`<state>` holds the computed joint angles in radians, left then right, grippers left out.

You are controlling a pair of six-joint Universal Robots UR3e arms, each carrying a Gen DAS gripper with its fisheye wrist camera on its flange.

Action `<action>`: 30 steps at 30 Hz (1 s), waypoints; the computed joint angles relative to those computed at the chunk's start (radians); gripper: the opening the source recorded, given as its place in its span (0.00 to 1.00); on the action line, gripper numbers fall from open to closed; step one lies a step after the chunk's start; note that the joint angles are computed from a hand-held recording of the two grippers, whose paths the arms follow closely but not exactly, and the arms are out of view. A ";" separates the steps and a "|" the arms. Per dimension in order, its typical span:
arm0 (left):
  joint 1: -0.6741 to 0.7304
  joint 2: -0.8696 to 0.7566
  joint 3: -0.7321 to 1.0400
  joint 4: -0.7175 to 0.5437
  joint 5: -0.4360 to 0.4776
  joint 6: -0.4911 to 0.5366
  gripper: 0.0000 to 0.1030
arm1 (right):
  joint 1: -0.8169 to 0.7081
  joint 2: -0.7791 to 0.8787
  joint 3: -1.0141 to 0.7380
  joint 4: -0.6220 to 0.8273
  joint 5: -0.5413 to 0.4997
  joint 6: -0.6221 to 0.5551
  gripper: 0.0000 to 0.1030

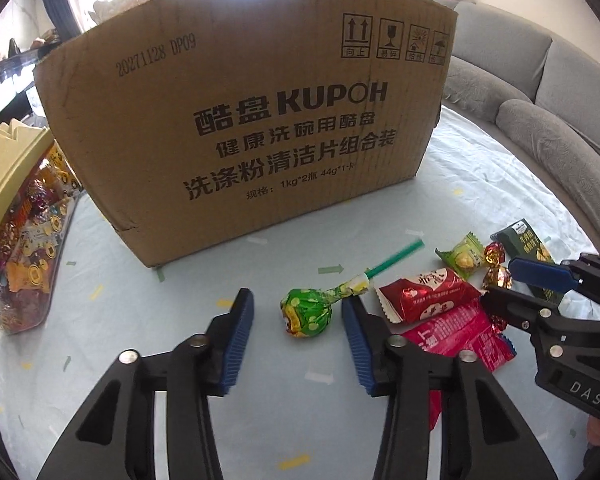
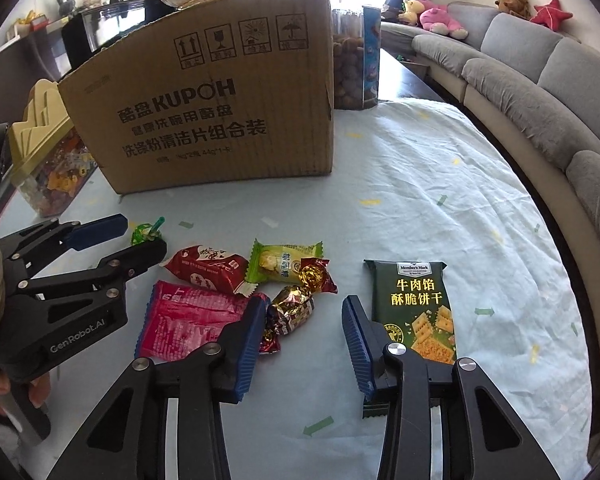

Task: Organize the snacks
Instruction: 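Grasp the green lollipop with the left tool while the right tool grasps the wrapped chocolates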

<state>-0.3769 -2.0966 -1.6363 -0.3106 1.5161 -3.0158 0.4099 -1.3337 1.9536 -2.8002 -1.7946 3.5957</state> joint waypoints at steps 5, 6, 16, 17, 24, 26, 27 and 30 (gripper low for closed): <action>0.004 -0.009 0.017 -0.024 -0.009 -0.006 0.26 | -0.014 0.012 -0.001 -0.006 0.015 -0.001 0.35; 0.003 -0.005 0.013 -0.024 -0.006 -0.007 0.25 | -0.015 0.011 0.001 -0.009 0.015 -0.002 0.32; -0.015 0.033 -0.014 -0.036 0.017 -0.058 0.25 | -0.025 -0.014 0.041 -0.037 0.029 -0.011 0.19; -0.017 0.045 -0.027 -0.033 0.020 -0.062 0.25 | -0.024 -0.018 0.043 -0.039 0.028 -0.011 0.19; -0.031 0.134 -0.082 -0.023 0.041 -0.086 0.25 | -0.018 -0.080 0.077 -0.066 0.032 -0.018 0.19; -0.032 0.160 -0.094 -0.021 0.039 -0.095 0.25 | -0.013 -0.095 0.081 -0.073 0.029 -0.020 0.19; -0.033 0.173 -0.099 -0.021 0.040 -0.101 0.25 | -0.012 -0.105 0.084 -0.077 0.030 -0.023 0.19; -0.036 0.204 -0.108 -0.019 0.047 -0.120 0.25 | -0.006 -0.128 0.082 -0.086 0.032 -0.035 0.19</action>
<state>-0.4127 -1.8930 -1.7442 -0.3295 1.5632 -3.1358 0.4038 -1.4616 2.0359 -2.8858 -1.7625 3.5605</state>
